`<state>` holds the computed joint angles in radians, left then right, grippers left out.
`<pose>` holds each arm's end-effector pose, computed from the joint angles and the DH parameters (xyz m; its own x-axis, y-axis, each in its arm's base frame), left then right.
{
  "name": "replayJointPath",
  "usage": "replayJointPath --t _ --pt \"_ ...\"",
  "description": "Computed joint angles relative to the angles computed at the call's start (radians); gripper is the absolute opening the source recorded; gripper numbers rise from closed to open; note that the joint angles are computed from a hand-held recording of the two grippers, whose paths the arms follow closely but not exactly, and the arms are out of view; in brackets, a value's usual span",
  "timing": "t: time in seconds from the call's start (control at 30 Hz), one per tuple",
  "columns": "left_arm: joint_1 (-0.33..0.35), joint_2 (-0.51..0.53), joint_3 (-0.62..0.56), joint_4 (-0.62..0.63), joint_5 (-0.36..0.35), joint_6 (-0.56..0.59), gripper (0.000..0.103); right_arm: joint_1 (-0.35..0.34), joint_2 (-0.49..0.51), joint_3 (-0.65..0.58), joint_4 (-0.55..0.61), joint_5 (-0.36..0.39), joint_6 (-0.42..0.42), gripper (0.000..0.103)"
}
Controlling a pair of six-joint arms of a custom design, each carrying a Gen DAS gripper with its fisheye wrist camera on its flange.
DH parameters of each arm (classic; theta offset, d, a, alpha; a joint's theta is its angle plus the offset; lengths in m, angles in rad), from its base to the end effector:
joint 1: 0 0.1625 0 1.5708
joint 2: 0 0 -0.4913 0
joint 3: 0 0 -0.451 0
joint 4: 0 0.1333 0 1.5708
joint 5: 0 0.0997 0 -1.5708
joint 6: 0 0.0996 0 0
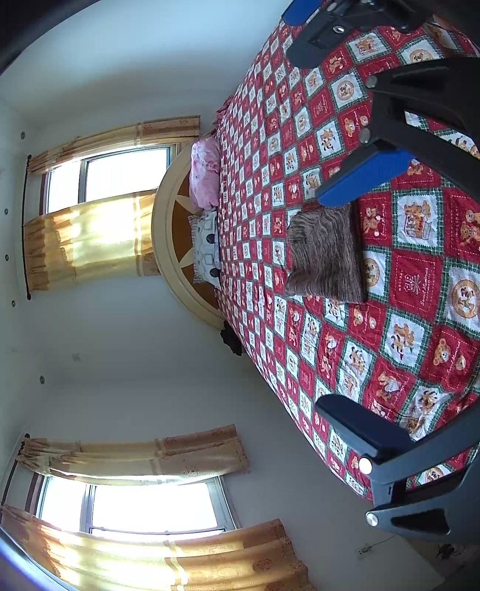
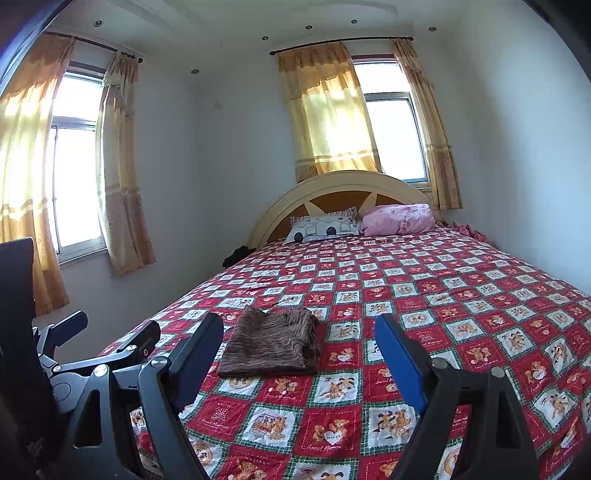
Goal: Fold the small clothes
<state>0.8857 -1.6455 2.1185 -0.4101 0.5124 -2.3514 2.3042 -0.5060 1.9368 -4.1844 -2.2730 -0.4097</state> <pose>-0.0873 -0.4547 0.3444 -0.6262 -0.2211 -0.7476 0.6888 0.2924 -0.6634 0.4534 -0.4001 0.0176 -0.7864 -0.1733 0.5929 -0.6176 0.2312 -0.7517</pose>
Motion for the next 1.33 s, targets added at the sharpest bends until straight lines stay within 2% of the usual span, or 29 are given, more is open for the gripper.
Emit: replayJointPath --t 0.3,0.73,1.0,1.23,1.33 --pt "0.003 0.001 -0.002 -0.005 0.003 0.003 0.103 -0.002 0.005 -0.001 0.000 -0.001 0.002 0.085" --pt "0.009 0.030 -0.031 0.059 -0.013 -0.053 0.103 -0.002 0.008 -0.004 0.003 -0.003 0.006 0.085" --pt "0.032 0.070 -0.081 0.196 -0.003 -0.175 0.103 -0.003 0.011 -0.004 0.012 -0.012 0.017 0.085" --pt "0.042 0.085 -0.098 0.256 0.023 -0.212 0.103 -0.007 0.014 -0.007 0.026 -0.018 0.040 0.085" --pt "0.043 0.085 -0.096 0.238 0.016 -0.193 0.103 -0.010 0.010 -0.006 0.037 -0.018 0.055 0.085"
